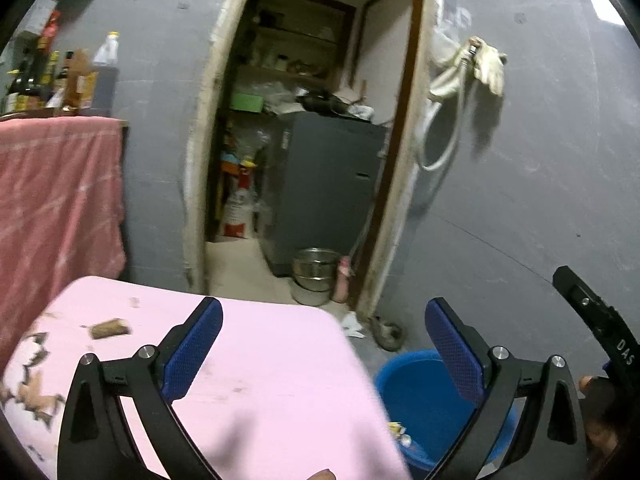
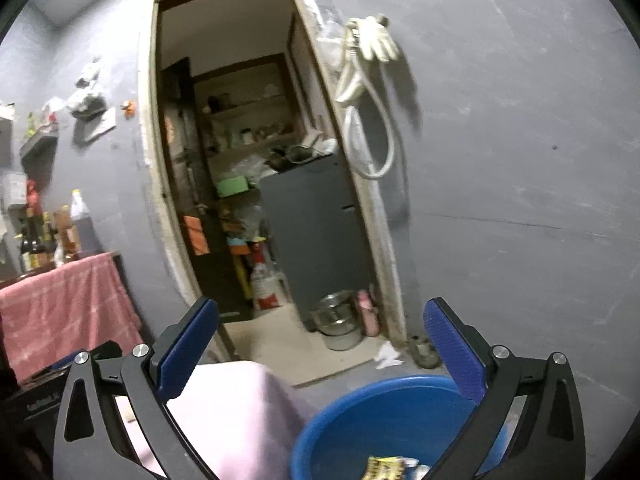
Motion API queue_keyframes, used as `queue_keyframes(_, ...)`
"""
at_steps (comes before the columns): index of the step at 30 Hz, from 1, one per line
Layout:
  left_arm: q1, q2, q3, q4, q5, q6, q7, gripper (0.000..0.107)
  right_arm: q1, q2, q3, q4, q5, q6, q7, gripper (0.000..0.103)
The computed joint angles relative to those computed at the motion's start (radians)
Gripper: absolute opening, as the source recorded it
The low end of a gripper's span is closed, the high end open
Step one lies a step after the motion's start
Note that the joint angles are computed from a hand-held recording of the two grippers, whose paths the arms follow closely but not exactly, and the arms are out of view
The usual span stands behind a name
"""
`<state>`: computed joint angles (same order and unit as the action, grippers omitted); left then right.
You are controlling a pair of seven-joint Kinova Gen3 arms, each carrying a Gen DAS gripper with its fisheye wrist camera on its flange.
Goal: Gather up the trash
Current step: 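Move both tools back over the table toward the brown stick and paper scrap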
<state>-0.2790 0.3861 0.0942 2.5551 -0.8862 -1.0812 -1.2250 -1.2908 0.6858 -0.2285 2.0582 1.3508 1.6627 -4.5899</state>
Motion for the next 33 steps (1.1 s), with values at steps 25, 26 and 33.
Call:
queue_keyframes(25, -0.332, 0.162, -0.121, -0.292, -0.220, 0.097, 0.146, 0.099, 0.083, 0.123, 0.128, -0.402, 0.305, -0.353, 0.423, 0.103)
queue_keyframes(26, -0.336, 0.173, -0.118, -0.318, -0.247, 0.113, 0.166, 0.099, 0.086, 0.128, 0.133, -0.413, 0.303, -0.374, 0.438, 0.103)
queue_keyframes(33, -0.306, 0.244, -0.127, -0.501, -0.456, 0.194, 0.336, 0.099, 0.120, 0.157, 0.159, -0.509, 0.244, -0.557, 0.615, 0.103)
